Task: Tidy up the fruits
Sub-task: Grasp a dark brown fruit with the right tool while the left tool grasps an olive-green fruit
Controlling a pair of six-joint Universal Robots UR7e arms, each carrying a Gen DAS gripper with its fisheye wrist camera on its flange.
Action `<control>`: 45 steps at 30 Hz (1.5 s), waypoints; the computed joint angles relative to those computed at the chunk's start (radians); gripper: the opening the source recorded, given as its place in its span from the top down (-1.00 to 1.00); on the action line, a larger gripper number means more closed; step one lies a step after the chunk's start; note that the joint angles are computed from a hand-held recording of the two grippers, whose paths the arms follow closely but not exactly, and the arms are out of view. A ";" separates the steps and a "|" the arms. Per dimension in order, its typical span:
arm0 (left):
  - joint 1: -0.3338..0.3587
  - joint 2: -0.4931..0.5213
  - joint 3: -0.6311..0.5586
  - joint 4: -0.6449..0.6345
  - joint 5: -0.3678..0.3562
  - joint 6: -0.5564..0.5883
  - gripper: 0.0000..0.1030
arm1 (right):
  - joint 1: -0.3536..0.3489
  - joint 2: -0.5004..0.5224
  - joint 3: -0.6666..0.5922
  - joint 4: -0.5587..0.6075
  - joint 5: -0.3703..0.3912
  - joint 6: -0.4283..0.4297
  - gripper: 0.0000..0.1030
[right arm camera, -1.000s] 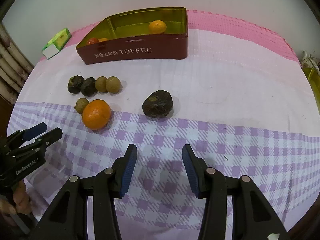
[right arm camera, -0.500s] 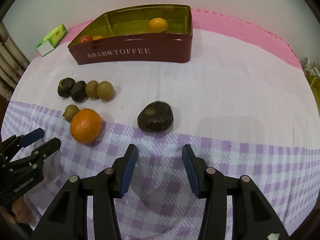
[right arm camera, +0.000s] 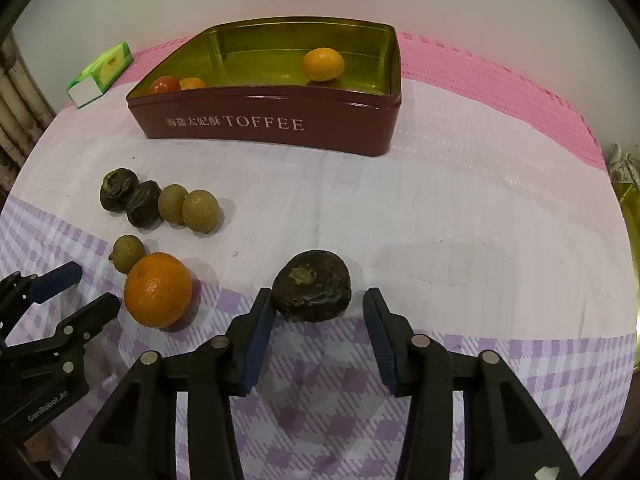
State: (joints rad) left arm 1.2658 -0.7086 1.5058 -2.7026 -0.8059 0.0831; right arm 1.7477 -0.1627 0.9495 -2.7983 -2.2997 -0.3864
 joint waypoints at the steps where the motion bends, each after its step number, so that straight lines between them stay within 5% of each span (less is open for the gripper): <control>1: 0.000 0.000 0.000 0.001 -0.002 0.001 -0.13 | 0.001 0.002 -0.003 -0.004 -0.001 -0.009 0.31; 30: -0.003 0.063 -0.113 0.066 -0.058 -0.035 -0.10 | -0.025 -0.075 0.123 -0.085 -0.006 0.049 0.36; 45: -0.002 0.075 -0.125 0.047 -0.046 -0.005 0.36 | -0.025 -0.075 0.125 -0.091 -0.005 0.050 0.36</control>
